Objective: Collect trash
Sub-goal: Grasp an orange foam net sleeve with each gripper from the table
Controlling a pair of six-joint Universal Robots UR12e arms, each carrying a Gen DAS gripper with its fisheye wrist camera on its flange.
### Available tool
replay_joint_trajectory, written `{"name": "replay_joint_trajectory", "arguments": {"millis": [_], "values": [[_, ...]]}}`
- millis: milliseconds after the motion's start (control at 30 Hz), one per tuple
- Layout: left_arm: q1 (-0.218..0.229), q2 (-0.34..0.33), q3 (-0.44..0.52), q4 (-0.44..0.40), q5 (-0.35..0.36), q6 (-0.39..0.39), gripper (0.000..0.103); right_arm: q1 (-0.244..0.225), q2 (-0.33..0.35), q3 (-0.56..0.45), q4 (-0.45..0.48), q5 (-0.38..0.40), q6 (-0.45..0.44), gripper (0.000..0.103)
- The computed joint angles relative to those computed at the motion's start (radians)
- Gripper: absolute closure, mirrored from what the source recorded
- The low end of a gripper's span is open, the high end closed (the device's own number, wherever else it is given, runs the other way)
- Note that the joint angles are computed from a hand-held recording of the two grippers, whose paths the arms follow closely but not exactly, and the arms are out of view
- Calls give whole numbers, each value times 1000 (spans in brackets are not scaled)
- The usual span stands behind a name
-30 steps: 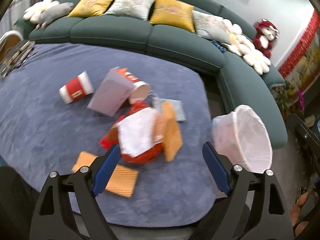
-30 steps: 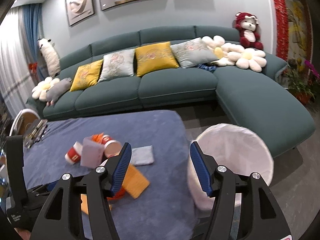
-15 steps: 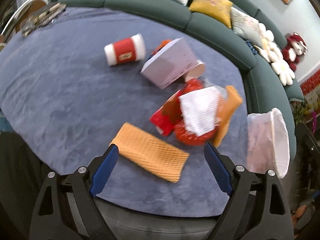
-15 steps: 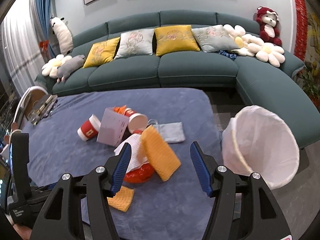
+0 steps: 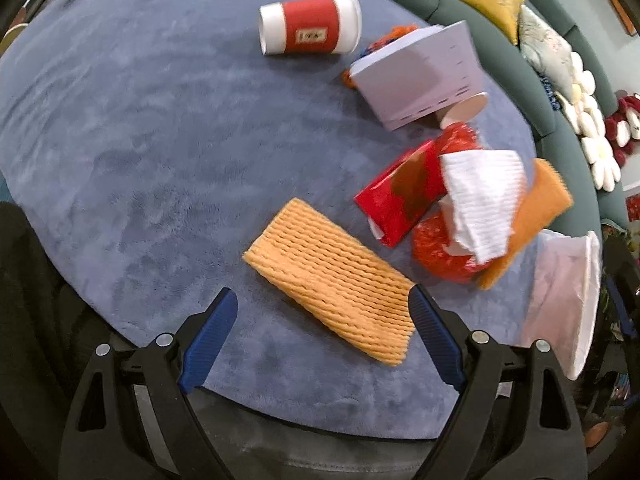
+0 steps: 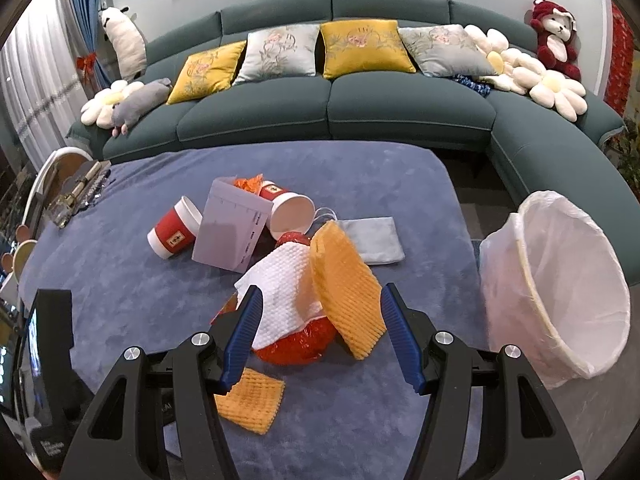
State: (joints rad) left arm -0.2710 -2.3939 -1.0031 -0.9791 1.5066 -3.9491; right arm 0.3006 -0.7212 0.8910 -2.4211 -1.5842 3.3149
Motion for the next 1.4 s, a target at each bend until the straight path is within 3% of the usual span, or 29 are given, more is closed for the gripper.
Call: {"name": "replay_joint_trajectory", "arguments": {"millis": [233, 333, 533, 667, 733, 900, 1033, 1400], "values": [[7, -40, 47, -56, -25, -7, 21, 1, 65, -102, 73, -4, 1, 44], [9, -54, 65, -76, -44, -7, 27, 0, 92, -145, 107, -5, 3, 44], [11, -70, 87, -97, -62, -1, 46, 0, 131, -205, 161, -11, 5, 44], [15, -77, 99, -101, -79, 10, 70, 0, 153, -239, 195, -20, -1, 44], [19, -75, 96, -96, -95, 13, 76, -2, 158, -246, 203, -22, 2, 47], [16, -75, 109, -83, -88, 29, 89, -9, 150, -226, 213, -22, 23, 72], [10, -69, 117, -59, -68, 40, 91, -15, 129, -192, 198, -24, 40, 92], [-26, -44, 144, 36, 29, 128, 92, -39, 19, -29, 36, 11, 85, 93]]}}
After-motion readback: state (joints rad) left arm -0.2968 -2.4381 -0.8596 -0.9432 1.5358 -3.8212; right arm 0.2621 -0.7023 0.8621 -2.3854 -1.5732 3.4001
